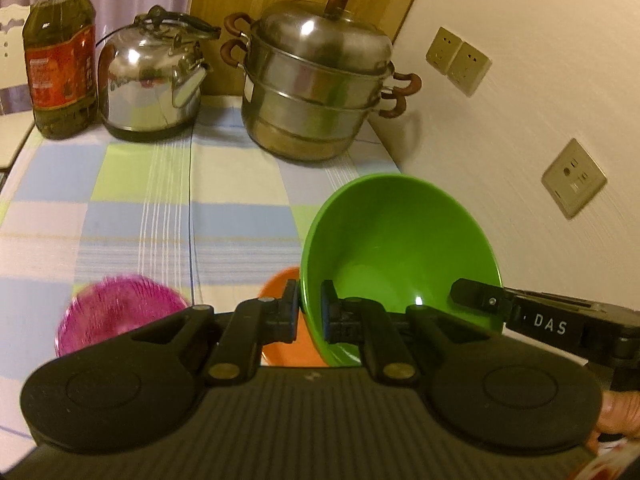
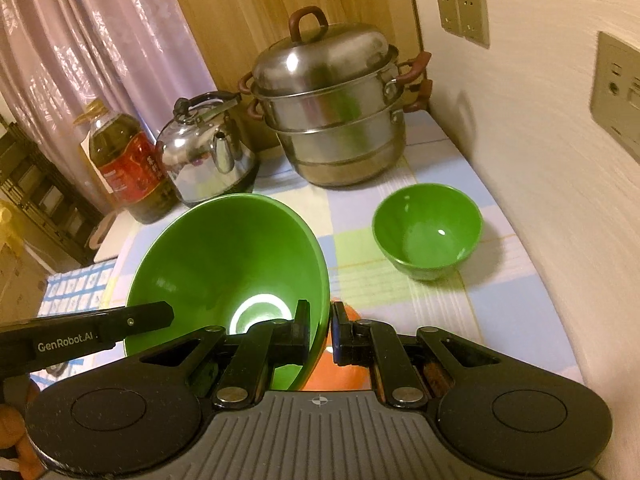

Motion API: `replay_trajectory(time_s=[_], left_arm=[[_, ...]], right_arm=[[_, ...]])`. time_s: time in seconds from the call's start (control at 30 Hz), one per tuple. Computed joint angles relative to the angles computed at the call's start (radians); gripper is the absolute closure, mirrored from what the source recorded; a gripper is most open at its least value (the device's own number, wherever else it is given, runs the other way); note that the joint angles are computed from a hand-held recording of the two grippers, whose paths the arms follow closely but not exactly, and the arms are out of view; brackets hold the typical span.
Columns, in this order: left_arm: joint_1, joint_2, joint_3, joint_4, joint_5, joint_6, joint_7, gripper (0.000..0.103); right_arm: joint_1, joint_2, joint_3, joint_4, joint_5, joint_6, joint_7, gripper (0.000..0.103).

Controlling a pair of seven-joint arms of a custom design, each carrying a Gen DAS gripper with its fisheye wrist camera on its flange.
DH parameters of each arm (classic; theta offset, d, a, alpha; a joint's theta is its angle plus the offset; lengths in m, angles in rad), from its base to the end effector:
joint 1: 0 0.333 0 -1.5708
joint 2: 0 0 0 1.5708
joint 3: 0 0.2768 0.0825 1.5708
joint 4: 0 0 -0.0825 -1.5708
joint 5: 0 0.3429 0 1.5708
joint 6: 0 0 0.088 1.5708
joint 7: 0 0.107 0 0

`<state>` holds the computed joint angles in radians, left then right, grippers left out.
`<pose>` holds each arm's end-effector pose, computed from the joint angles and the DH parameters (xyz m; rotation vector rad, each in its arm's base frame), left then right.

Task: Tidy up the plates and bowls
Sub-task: 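Lift the green bowl with both grippers and carry it over the orange bowl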

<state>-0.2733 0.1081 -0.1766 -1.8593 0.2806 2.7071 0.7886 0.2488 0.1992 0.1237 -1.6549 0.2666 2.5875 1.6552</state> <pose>0.5346 -0.2642 0.5231 -2.0046 1.7568 -0.9727 0.5858 0.2163 0.5509 -1.7726 1.5991 -0.2282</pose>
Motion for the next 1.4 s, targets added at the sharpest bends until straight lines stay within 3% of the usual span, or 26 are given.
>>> replay_trajectory(time_s=[0.3,0.57,0.77,1.03,1.4], left_arm=[[0.005,-0.117,-0.040,-0.190,0.022,0.060,-0.079,0.094],[0.028,-0.185,-0.087,-0.285,0.069,0.063,-0.131,0.094],[0.044,-0.225,-0.114,-0.339,0.070,0.064,-0.151,0.094],[0.055,-0.276,-0.140,-0.443,0.005,0.097,-0.157,0.094],[0.056,-0.284,-0.160,-0.502,-0.046,0.097,-0.147,0.094]], right_arm=[[0.021,-0.163,-0.012,-0.247,0.066,0.083,-0.029,0.093],[0.073,-0.269,-0.041,-0.422,0.128,0.138,-0.038,0.093],[0.103,-0.305,-0.060,-0.480,0.172,0.146,-0.052,0.093],[0.134,-0.352,-0.066,-0.558,0.123,0.164,-0.033,0.093],[0.157,-0.367,-0.079,-0.614,0.133,0.130,-0.037,0.093]])
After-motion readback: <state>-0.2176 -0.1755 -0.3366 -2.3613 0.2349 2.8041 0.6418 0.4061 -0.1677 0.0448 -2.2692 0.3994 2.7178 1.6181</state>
